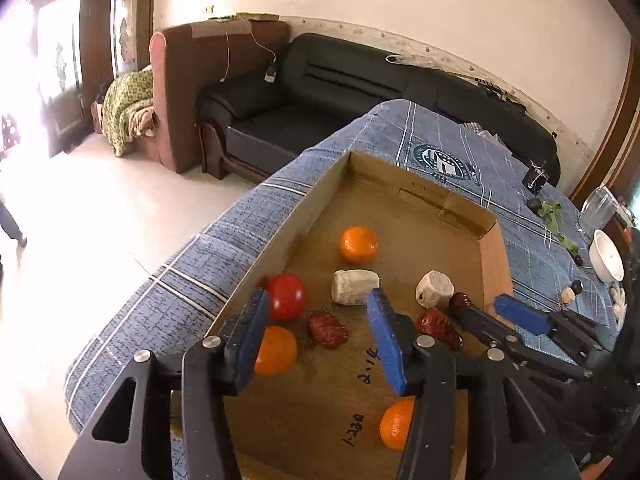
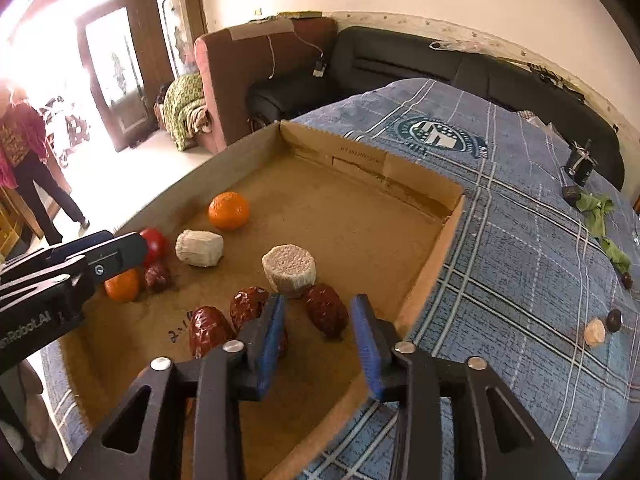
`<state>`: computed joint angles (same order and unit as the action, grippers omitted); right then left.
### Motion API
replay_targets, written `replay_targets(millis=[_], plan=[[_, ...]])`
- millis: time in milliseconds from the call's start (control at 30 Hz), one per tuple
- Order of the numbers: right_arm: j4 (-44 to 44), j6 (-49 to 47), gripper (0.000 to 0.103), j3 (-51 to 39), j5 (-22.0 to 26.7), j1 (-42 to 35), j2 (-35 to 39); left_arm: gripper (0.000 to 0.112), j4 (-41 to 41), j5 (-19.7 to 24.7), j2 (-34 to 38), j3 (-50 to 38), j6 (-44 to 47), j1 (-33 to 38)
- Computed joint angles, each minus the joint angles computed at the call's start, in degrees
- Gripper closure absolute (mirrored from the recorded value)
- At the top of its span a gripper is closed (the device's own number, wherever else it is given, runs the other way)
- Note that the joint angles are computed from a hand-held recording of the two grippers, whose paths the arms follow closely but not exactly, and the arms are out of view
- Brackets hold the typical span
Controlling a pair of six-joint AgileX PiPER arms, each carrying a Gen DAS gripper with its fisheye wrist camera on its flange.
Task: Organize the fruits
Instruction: 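Carry both dates into the cardboard box and open both tools, then move both open tools back toward the last cake and dark fruit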
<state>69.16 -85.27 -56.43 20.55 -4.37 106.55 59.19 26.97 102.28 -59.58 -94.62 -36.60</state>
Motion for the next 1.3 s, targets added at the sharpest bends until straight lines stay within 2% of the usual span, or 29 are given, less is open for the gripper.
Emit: replay_targets(millis=[167,233,500,933,1100,1233,1300], plan=[[3.48,-3.33,0.056,3.01,1.79,-3.23,-2.93,0.061,1.35,4.85,-0.22,-1.65,-0.19,-3.27],[5.11,-5.13,0.051,4.34,1.19,-4.02,-4.0,0.06,1.77,6.02,-0.57,-1.99,-0.1,-4.45],[9.47,-11.21,0.05,8.93,4.79,-9.83,-7.73,0.056,2.28,10.62,-1.26,-3.47,0.56,-9.04],[9.7,-14.02,0.047,11.97,9.73,-17.91,-9.63,0.055,1.09,15.38,0.24,-7.01,3.19,-14.85],[9.73,-15.67,0.043,12.14,11.03,-21.37,-9.33,0.055,-0.02,15.31,1.37,-8.9,4.82,-16.11],[9.32,-16.9,0.043,10.37,10.65,-23.52,-7.61,0.055,-1.19,15.76,-0.16,-8.75,6.05,-17.11],[10.71,-19.04,0.043,9.13,11.84,-25.25,-6.19,0.055,-0.5,18.39,-2.4,-7.59,5.25,-18.49]])
